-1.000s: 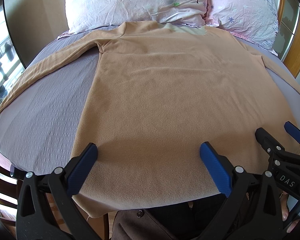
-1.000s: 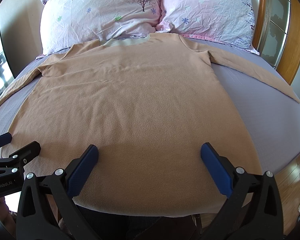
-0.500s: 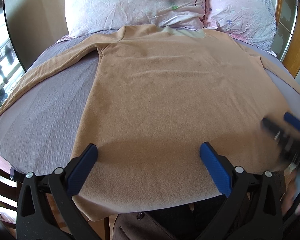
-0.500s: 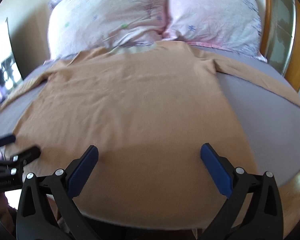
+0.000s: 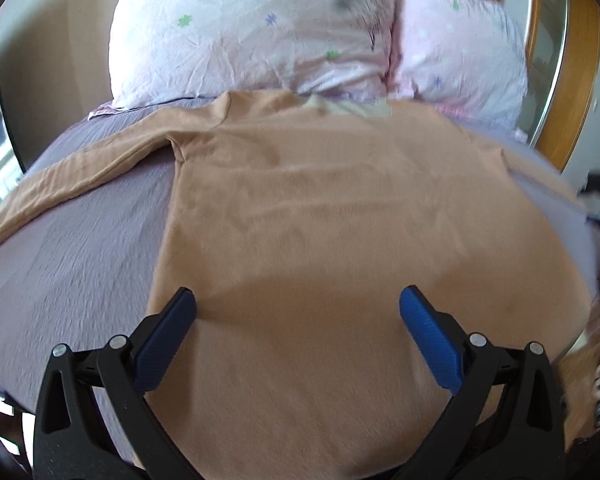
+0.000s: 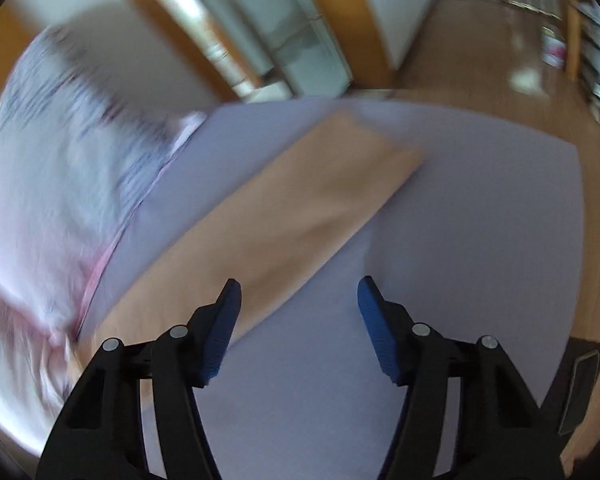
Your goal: Fold small clothes
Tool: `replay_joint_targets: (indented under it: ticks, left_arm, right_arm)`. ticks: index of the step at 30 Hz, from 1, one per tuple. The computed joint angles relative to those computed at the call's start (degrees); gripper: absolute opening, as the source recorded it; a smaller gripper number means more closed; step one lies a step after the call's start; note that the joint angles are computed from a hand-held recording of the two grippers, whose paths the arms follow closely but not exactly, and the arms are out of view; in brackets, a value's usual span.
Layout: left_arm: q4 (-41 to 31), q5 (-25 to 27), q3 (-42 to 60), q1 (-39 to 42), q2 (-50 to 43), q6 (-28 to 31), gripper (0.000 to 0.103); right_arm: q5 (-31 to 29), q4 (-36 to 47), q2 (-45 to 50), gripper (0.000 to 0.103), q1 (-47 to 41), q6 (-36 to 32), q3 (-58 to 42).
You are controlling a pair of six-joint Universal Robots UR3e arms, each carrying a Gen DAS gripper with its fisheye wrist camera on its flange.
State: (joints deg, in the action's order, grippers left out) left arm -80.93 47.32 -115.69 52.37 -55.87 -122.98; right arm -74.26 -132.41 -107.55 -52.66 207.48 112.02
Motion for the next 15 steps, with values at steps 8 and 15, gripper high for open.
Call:
replay_joint_targets:
  ticks: [8, 15]
  left_arm:
    - [-21.0, -13.7, 23.1, 10.2, -22.8, 3.5, 0.101]
    - [-14.6, -15.9, 34.5, 14.1, -37.2, -11.6, 0.101]
  right_arm:
    - [-6.5, -6.7, 9.2, 0.005, 3.4, 1.6, -5.9]
    - [-15.1, -16.6, 20.0, 0.005, 38.5, -4.7, -28.1]
